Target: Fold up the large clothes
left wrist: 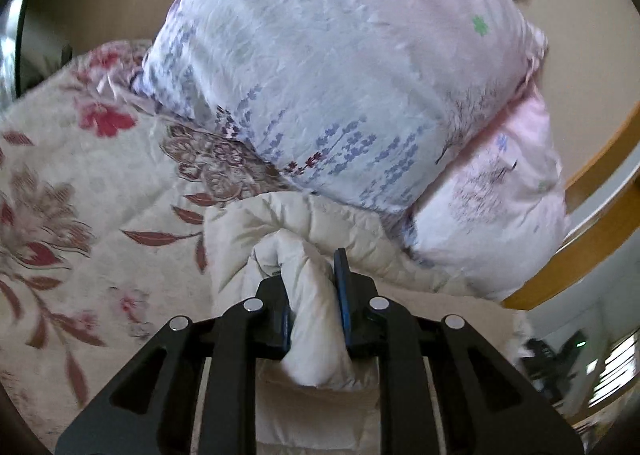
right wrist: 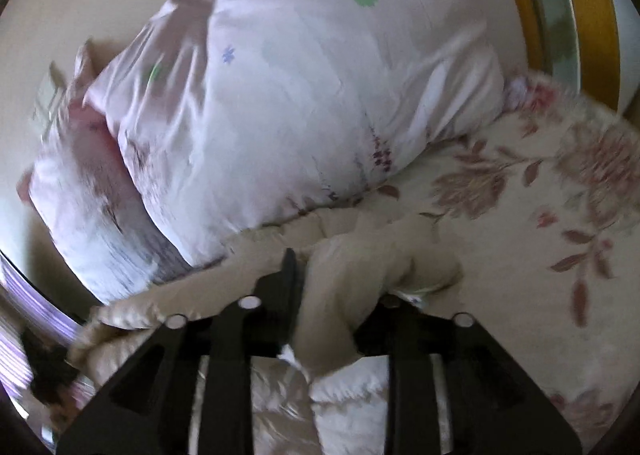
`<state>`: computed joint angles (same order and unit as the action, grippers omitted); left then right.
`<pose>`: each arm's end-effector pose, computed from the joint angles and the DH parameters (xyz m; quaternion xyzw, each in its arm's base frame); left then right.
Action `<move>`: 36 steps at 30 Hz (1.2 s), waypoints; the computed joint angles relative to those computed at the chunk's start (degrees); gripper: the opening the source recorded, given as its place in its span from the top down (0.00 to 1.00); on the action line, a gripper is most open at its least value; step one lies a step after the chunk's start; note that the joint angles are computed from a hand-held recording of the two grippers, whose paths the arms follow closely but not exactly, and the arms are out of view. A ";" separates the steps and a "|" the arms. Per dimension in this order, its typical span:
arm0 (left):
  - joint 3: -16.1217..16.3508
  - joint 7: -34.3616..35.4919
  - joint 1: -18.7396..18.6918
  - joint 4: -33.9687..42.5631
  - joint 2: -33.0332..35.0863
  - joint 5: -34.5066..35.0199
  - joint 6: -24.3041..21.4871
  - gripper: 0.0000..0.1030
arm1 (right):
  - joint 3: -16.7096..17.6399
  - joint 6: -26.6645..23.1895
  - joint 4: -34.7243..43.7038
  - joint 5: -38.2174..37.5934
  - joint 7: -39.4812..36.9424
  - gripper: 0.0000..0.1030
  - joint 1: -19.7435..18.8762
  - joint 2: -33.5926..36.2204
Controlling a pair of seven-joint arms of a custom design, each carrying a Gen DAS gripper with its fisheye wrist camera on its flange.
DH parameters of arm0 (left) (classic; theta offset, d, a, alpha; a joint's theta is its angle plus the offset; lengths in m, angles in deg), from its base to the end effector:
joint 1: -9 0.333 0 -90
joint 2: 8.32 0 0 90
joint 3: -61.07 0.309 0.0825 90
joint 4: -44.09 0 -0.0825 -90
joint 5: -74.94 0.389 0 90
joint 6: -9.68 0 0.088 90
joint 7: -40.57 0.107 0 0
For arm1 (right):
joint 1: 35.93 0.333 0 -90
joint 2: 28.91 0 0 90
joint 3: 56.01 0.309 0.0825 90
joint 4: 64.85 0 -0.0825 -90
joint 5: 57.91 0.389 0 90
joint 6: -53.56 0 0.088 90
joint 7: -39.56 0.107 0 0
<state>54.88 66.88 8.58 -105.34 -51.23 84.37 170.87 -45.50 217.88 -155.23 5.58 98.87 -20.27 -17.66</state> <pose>0.3814 -0.0602 0.5908 -0.8307 0.3091 -0.4291 0.1742 0.6261 0.2380 0.6214 -0.5835 0.5566 -0.0517 0.5891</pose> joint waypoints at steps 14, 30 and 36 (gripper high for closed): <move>-0.58 -4.26 4.78 -4.14 -7.38 -0.40 4.82 0.45 | -1.21 1.35 1.10 4.80 -4.80 0.40 -1.53 -1.58; -4.89 3.02 0.37 6.04 2.21 8.23 -19.31 0.45 | -4.24 -3.68 0.35 -28.66 19.35 0.88 0.53 2.27; -5.25 -0.18 0.68 7.40 5.56 10.25 -20.97 0.44 | -7.41 0.09 0.12 -39.72 30.47 0.91 3.61 3.53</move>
